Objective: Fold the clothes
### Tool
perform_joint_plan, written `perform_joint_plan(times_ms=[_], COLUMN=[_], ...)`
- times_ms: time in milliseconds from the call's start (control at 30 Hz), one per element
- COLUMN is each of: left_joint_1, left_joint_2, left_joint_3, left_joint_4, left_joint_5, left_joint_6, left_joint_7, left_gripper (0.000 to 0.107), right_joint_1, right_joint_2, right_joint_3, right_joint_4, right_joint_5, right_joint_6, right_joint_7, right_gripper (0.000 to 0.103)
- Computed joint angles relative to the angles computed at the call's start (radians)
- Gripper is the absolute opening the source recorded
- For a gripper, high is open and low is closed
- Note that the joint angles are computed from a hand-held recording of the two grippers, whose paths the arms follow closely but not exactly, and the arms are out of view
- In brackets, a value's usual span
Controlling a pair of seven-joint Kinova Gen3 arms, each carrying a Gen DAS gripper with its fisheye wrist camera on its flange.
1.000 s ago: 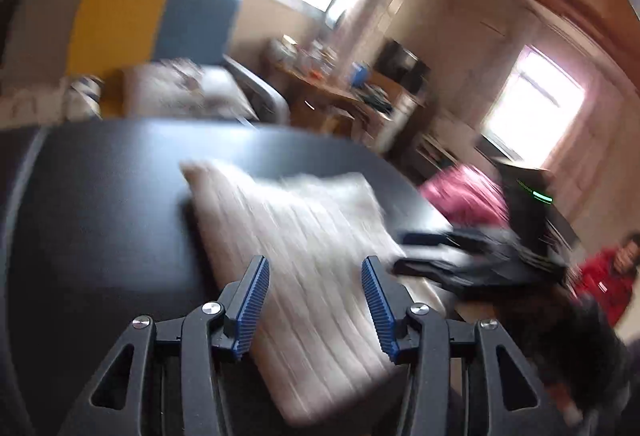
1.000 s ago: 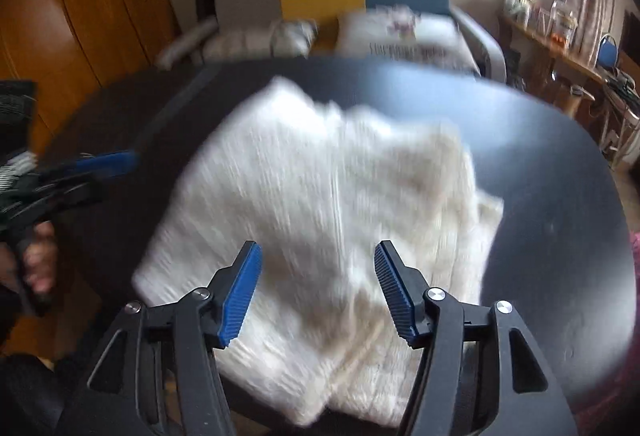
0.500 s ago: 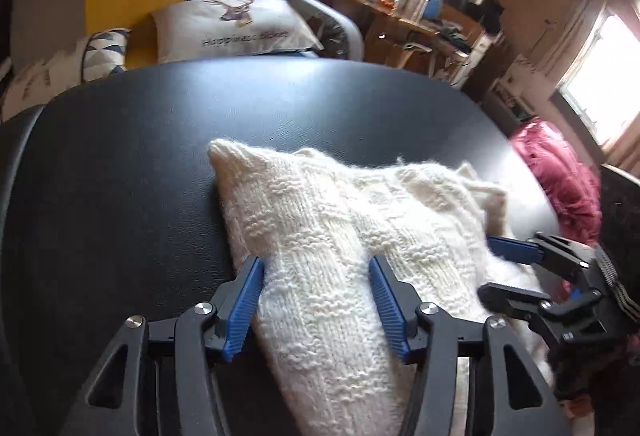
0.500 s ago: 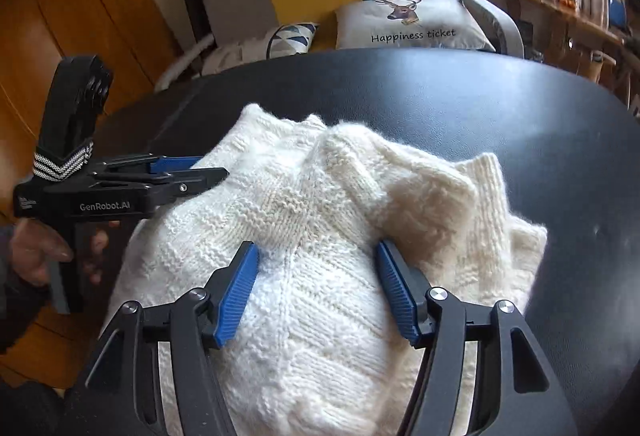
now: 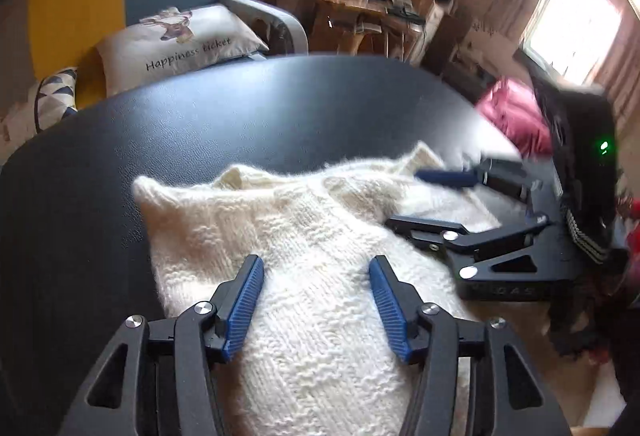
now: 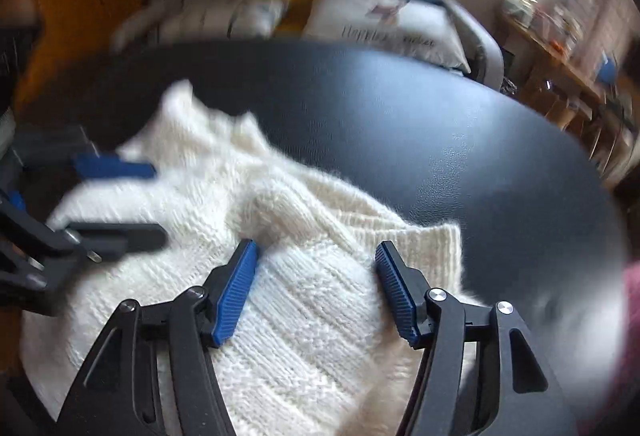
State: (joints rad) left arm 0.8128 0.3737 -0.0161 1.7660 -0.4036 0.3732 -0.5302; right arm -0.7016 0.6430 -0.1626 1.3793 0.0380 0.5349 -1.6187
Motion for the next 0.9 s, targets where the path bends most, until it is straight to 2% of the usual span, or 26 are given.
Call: perform_joint_plan(times_ms=[67, 100, 167, 233, 300, 367, 500, 567, 600, 733, 767, 833, 900], left_joint_1=[-0.036, -0.026, 0.040, 0.070, 0.027, -0.025, -0.025, -0.001, 0.023, 0.188, 0.213, 0.213, 0.215], left_joint_2=[-0.037, -0.055, -0.073, -0.050, 0.003, 0.065, 0.078, 0.069, 0.058, 0.021, 0.022, 0.024, 0.035], left_joint_3=[0.013, -0.006, -0.072, -0.085, -0.027, 0.038, 0.029, 0.023, 0.013, -0.101, -0.104, -0.059, -0.025], left_joint_4=[0.031, 0.046, 0.047, 0.002, -0.069, -0.140, -0.144, -0.150, -0.143, -0.108, -0.115, -0.118, -0.134], left_joint_5=[0.033, 0.024, -0.041, -0.073, -0.042, -0.024, -0.011, -0.060, -0.100, -0.263, -0.293, -0.359, -0.397], left_joint_6=[-0.046, -0.067, -0.069, -0.008, 0.073, 0.144, 0.139, 0.165, 0.164, 0.135, 0.152, 0.159, 0.178], left_joint_7=[-0.011, 0.002, 0.050, 0.052, -0.012, -0.063, -0.024, 0.030, 0.062, 0.170, 0.179, 0.198, 0.185], left_gripper=[0.056, 0.055, 0.055, 0.055, 0.055, 0.056, 0.056, 0.056, 0.056, 0.056, 0.056, 0.056, 0.056], right_joint_1=[0.093, 0.139, 0.180, 0.182, 0.242, 0.274, 0.215, 0.263, 0.309, 0.494, 0.541, 0.621, 0.636], right_joint_2=[-0.005, -0.008, -0.022, -0.052, -0.087, -0.109, -0.051, -0.037, -0.044, -0.079, -0.078, -0.073, -0.096], right_joint_3=[-0.076, -0.117, -0.147, -0.142, -0.212, -0.253, -0.174, -0.201, -0.240, -0.391, -0.429, -0.492, -0.491], right_joint_4=[0.057, 0.077, 0.095, 0.113, 0.151, 0.158, 0.097, 0.101, 0.118, 0.202, 0.214, 0.235, 0.273], right_joint_5=[-0.081, -0.122, -0.171, -0.179, -0.222, -0.255, -0.233, -0.301, -0.342, -0.504, -0.545, -0.626, -0.663], right_joint_6=[-0.081, -0.106, -0.122, -0.142, -0.181, -0.158, -0.027, -0.038, -0.053, -0.103, -0.092, -0.058, -0.052], right_joint_7=[0.006, 0.024, 0.075, 0.098, 0.171, 0.253, 0.291, 0.290, 0.302, 0.419, 0.440, 0.506, 0.557], right_gripper=[0.065, 0.065, 0.065, 0.065, 0.065, 0.065, 0.067, 0.068, 0.069, 0.070, 0.070, 0.070, 0.070])
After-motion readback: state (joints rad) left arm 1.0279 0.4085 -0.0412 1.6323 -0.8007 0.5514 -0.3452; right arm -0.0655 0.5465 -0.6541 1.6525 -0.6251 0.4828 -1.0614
